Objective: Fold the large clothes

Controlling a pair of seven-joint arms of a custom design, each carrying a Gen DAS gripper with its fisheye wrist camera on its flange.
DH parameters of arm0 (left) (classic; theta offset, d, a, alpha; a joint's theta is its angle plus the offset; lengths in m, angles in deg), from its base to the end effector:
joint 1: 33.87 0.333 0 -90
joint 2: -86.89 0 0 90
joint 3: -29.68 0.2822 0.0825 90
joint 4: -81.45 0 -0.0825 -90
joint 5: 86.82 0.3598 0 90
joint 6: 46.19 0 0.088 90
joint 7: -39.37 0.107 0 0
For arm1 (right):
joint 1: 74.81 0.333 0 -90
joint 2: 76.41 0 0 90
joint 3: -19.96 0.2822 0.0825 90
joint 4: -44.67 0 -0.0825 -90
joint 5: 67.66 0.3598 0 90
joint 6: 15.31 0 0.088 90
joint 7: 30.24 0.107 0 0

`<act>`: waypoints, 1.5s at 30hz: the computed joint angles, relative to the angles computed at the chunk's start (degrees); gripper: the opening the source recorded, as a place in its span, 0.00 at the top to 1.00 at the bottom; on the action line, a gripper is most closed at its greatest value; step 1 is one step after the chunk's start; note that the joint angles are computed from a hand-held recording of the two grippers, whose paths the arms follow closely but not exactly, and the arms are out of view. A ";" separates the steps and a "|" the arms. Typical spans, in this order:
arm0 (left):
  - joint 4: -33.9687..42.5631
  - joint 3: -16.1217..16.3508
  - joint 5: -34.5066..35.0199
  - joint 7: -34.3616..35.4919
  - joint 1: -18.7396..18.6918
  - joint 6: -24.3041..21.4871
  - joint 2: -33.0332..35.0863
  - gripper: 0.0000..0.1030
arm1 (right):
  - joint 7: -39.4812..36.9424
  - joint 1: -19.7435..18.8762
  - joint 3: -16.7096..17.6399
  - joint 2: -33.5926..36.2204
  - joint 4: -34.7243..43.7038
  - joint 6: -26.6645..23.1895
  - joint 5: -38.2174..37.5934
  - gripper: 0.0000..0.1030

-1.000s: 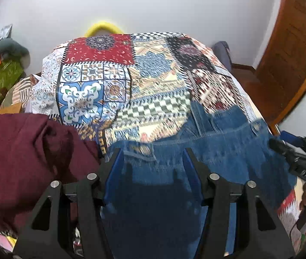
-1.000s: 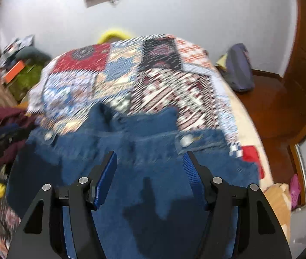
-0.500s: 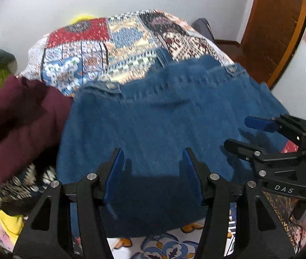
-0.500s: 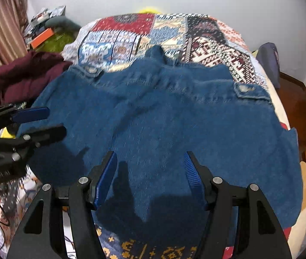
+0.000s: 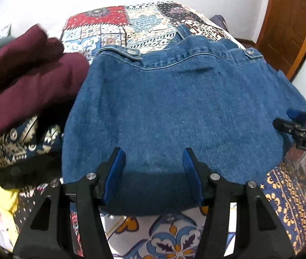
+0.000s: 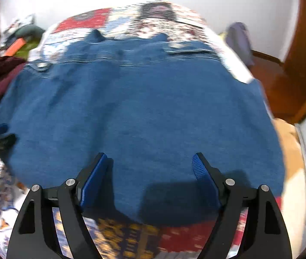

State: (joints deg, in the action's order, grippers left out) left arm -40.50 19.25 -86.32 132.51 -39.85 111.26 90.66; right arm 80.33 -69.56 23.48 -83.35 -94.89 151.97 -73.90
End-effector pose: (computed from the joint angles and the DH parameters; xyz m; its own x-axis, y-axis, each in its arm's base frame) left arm 0.5491 -0.1608 0.4220 -0.3312 -0.9432 -0.0241 -0.7980 0.2936 -0.5263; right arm 0.4945 0.0834 0.4018 -0.0689 -0.9908 -0.1162 -0.8206 0.1225 -0.5582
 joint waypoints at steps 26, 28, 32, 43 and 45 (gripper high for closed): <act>-8.01 6.17 -28.56 3.55 -0.80 -8.71 -9.50 0.35 | 3.72 -3.75 2.49 -15.47 -9.32 -3.99 1.08 0.24; -6.81 6.54 -36.34 7.87 -1.01 -11.31 -8.28 0.35 | 3.08 -3.62 2.69 -15.34 -9.36 -3.43 2.51 0.24; -4.62 5.30 -45.06 10.06 0.78 -12.58 -4.90 0.35 | 1.94 -3.11 2.68 -14.38 -8.82 -3.33 4.83 0.24; 1.02 1.25 -58.31 13.38 3.88 -4.23 2.62 0.35 | 1.04 -1.26 1.89 -10.06 -6.53 -4.05 8.93 0.24; 2.25 0.70 -54.85 10.08 3.95 -2.45 4.03 0.37 | 1.31 -0.99 1.99 -9.54 -6.05 -4.53 9.07 0.24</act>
State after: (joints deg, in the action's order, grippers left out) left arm -38.25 19.96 -141.17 142.58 -35.90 108.81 94.70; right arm 81.64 -70.56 25.47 -92.89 -100.93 147.44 -64.82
